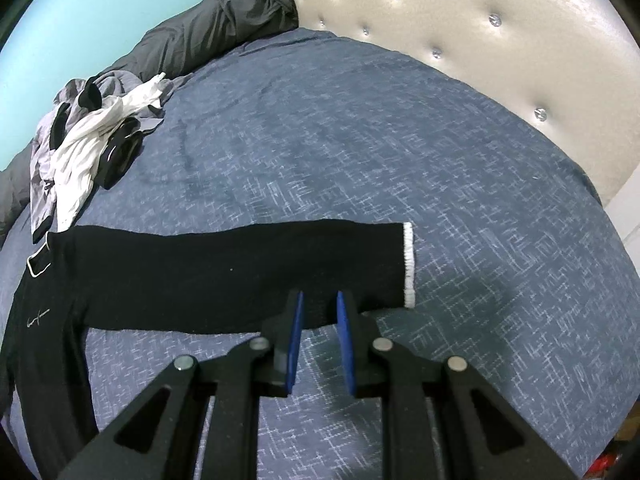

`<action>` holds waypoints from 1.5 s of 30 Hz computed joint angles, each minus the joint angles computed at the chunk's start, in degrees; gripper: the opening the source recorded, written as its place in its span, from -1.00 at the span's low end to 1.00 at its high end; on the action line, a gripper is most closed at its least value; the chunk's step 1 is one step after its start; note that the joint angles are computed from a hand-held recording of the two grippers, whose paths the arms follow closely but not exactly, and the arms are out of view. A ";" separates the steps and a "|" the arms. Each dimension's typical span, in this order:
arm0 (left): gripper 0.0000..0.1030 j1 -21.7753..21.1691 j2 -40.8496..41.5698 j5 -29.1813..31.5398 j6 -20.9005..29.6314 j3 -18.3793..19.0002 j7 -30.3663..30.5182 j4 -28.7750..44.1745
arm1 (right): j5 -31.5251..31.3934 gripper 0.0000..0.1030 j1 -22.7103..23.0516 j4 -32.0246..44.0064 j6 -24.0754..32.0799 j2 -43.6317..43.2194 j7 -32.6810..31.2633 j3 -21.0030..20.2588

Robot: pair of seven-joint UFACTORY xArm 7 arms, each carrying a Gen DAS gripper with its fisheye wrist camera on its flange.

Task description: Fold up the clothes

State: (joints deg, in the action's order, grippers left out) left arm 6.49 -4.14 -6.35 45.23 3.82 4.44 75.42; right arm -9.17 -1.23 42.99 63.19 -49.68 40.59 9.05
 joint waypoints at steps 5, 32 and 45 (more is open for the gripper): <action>-0.85 0.01 4.28 1.75 1.24 -0.37 -1.14 4.00 | 0.41 -0.68 0.24 -0.08 0.54 -0.22 0.85 0.35; -0.05 -16.02 -4.00 -22.51 12.83 -7.74 7.15 -6.80 | 19.54 -0.29 19.98 2.17 -20.21 17.23 -0.87 2.57; -0.24 -21.53 0.80 -24.84 9.39 -10.61 8.81 -7.56 | 23.48 -0.36 24.88 9.71 -30.32 36.41 -3.30 2.50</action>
State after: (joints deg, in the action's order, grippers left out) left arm -15.04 -3.33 -31.19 54.62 -6.79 13.25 67.86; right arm 14.30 23.65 52.70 32.87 -13.26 37.29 11.55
